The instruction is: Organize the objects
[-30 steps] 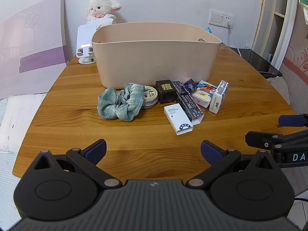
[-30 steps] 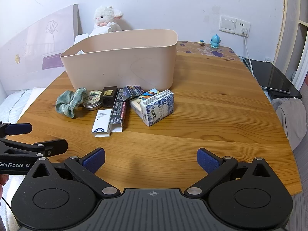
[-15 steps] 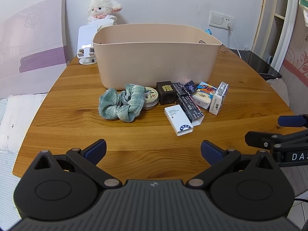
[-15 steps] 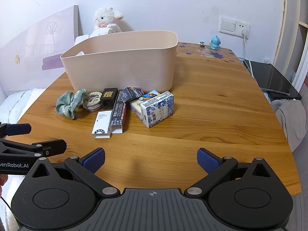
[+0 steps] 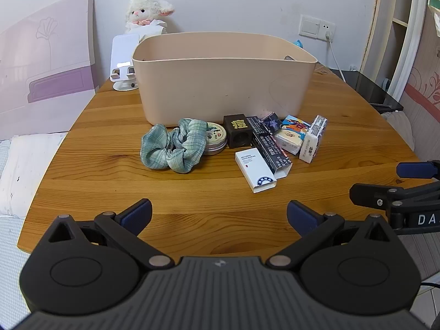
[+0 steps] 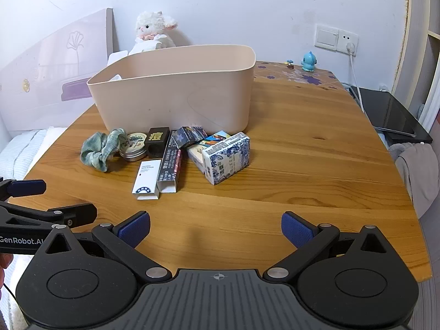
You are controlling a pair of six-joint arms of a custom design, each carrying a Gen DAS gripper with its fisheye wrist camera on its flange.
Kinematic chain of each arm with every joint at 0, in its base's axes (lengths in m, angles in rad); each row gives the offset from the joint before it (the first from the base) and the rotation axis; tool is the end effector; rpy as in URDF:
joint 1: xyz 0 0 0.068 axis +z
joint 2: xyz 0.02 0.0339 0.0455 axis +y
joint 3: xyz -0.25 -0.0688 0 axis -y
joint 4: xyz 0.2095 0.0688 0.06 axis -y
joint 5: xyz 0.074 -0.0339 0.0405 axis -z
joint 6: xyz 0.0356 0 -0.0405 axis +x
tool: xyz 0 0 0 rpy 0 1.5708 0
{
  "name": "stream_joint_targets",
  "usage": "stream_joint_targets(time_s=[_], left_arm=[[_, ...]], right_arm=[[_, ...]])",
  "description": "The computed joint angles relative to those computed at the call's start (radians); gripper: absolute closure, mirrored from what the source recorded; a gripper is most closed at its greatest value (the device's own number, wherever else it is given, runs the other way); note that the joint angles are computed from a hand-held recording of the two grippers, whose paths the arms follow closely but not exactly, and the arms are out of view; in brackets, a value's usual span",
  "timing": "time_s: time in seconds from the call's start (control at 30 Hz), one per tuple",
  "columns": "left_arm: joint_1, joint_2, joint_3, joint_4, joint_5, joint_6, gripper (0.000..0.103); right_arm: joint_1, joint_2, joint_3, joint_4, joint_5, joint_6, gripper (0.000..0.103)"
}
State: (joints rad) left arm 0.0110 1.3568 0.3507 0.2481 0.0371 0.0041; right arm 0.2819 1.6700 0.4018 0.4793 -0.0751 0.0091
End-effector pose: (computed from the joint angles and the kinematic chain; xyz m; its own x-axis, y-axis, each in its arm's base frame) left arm 0.2093 0.0010 0.1376 -0.6874 -0.0035 -0.7263 0.0188 0.9996 -0.0225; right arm 0.2313 0.0698 0.1025 -0.6845 -0.1888 -0.7041 -0.3220 0.9449 0.0596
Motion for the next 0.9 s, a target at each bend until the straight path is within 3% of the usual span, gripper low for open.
stream_joint_targets(time_s=[0.77, 0.9], left_arm=[[0.076, 0.133, 0.082, 0.052, 0.053, 0.022, 0.000], [0.089, 0.186, 0.121, 0.062, 0.053, 0.028, 0.000]], right_arm=[[-0.009, 0.117, 0.088, 0.023, 0.004, -0.021, 0.000], [-0.010, 0.159, 0.109, 0.079, 0.019, -0.057, 0.001]])
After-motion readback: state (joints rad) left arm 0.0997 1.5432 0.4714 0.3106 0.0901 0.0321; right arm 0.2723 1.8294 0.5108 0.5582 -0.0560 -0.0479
